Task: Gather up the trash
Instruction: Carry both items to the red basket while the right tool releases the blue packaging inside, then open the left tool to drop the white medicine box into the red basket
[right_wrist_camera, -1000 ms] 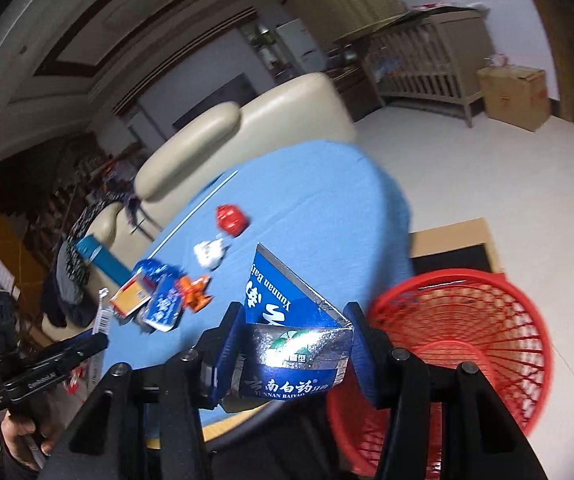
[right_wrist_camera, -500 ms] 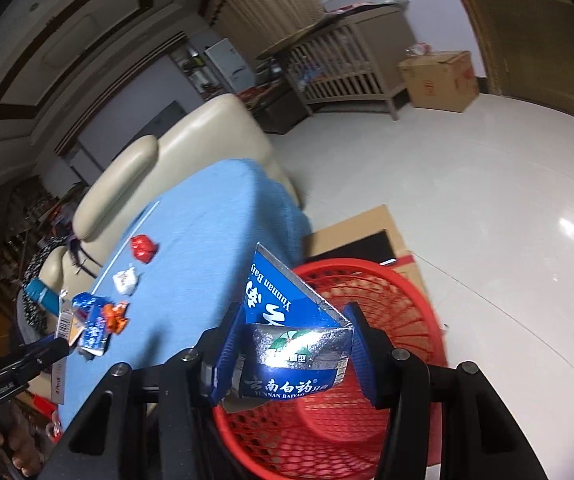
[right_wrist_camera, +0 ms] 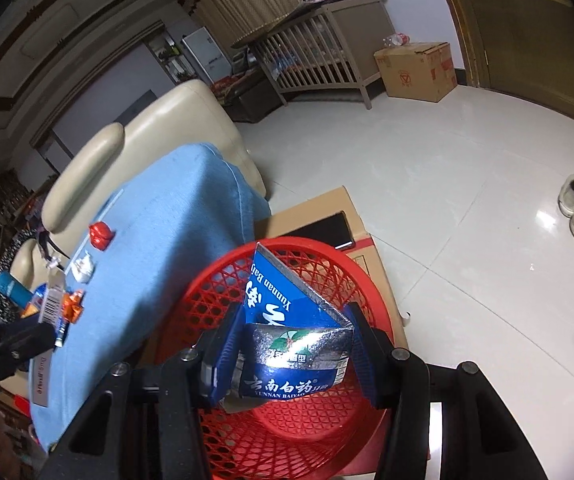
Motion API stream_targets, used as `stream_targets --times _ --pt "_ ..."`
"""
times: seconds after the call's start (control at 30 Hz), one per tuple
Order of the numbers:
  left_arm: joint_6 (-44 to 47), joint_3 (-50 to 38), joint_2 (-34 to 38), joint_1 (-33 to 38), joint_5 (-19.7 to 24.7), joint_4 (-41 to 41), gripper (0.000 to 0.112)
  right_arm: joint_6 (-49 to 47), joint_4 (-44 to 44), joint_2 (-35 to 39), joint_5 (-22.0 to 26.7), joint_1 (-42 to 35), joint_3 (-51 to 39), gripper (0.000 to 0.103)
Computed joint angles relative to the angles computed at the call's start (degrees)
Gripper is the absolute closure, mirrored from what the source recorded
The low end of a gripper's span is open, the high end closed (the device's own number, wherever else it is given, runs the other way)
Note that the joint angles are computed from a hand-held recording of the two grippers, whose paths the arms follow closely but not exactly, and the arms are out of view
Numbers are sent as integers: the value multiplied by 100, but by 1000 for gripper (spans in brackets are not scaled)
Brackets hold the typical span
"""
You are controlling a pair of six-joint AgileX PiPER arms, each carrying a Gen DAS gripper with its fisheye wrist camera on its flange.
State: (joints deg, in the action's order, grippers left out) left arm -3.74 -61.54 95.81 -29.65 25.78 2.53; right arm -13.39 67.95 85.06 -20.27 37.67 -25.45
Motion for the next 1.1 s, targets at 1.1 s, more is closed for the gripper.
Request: stream_targets --times 1.1 --pt "90 -669 756 -205 358 17 42 -1229 1777 -1196 -746 371 11 28"
